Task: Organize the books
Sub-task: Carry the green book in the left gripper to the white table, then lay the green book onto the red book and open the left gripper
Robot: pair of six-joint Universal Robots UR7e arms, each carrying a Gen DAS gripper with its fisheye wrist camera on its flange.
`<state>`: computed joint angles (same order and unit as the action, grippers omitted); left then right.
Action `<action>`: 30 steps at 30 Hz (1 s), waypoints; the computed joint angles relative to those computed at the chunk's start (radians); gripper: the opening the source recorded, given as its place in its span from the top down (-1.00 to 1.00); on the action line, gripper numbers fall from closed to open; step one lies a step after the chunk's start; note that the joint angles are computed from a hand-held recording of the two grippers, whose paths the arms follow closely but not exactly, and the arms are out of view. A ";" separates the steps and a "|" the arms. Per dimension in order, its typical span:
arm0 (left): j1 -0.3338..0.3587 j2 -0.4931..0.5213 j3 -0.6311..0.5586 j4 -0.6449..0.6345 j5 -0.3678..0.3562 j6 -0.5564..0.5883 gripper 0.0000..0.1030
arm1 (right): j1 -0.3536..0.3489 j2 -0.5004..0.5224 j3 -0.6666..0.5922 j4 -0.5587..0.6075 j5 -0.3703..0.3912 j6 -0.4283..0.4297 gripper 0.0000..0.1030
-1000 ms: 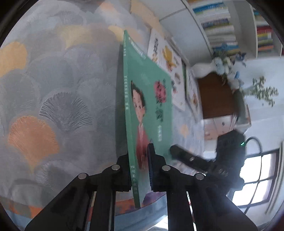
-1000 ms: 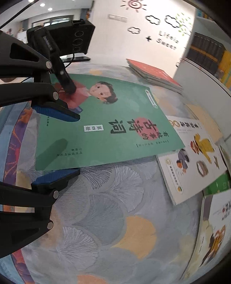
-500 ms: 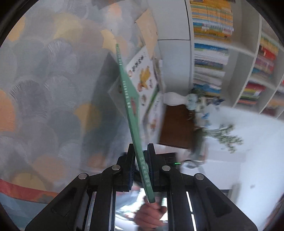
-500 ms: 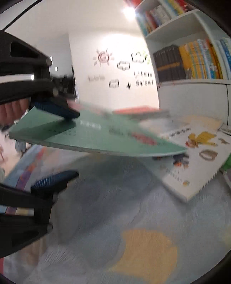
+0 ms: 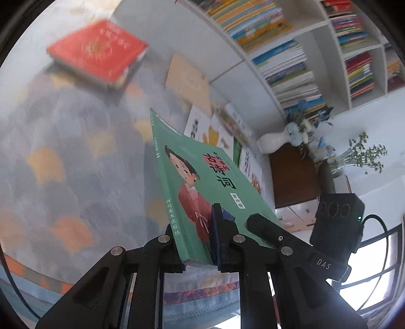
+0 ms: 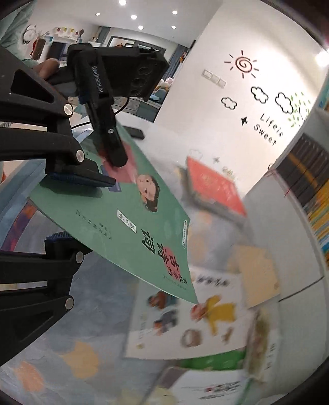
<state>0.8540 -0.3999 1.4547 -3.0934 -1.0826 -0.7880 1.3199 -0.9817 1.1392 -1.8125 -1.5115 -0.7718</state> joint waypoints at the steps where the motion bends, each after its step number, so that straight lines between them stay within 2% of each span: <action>1: -0.005 -0.016 0.015 -0.009 0.018 0.008 0.76 | 0.014 -0.010 0.024 -0.033 -0.006 -0.013 0.43; 5: -0.012 -0.091 0.110 -0.093 0.092 0.049 0.76 | 0.078 -0.028 0.118 -0.165 -0.029 -0.076 0.42; 8: 0.008 -0.140 0.175 -0.178 0.124 0.074 0.76 | 0.135 -0.014 0.174 -0.274 -0.021 -0.072 0.42; 13: 0.079 -0.154 0.157 -0.199 0.134 0.108 0.75 | 0.202 0.054 0.221 -0.447 -0.038 -0.080 0.41; 18: 0.175 -0.139 0.110 -0.202 0.073 0.097 0.75 | 0.242 0.195 0.136 -0.510 -0.083 -0.020 0.40; 21: 0.226 -0.132 0.073 -0.164 0.011 0.109 0.76 | 0.250 0.266 0.070 -0.497 -0.108 0.033 0.40; 25: 0.271 -0.120 0.017 -0.121 -0.031 0.118 0.76 | 0.251 0.332 0.009 -0.498 -0.137 0.074 0.40; 28: 0.311 -0.098 -0.032 -0.100 -0.084 0.086 0.76 | 0.256 0.383 -0.050 -0.490 -0.154 0.121 0.40; 30: 0.347 -0.081 -0.065 -0.094 -0.143 0.021 0.74 | 0.257 0.431 -0.105 -0.482 -0.169 0.156 0.40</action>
<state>1.2012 -0.4806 1.3899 -3.1873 -1.2254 -0.7675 1.5765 -0.5511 1.0343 -2.2948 -1.6803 -0.6161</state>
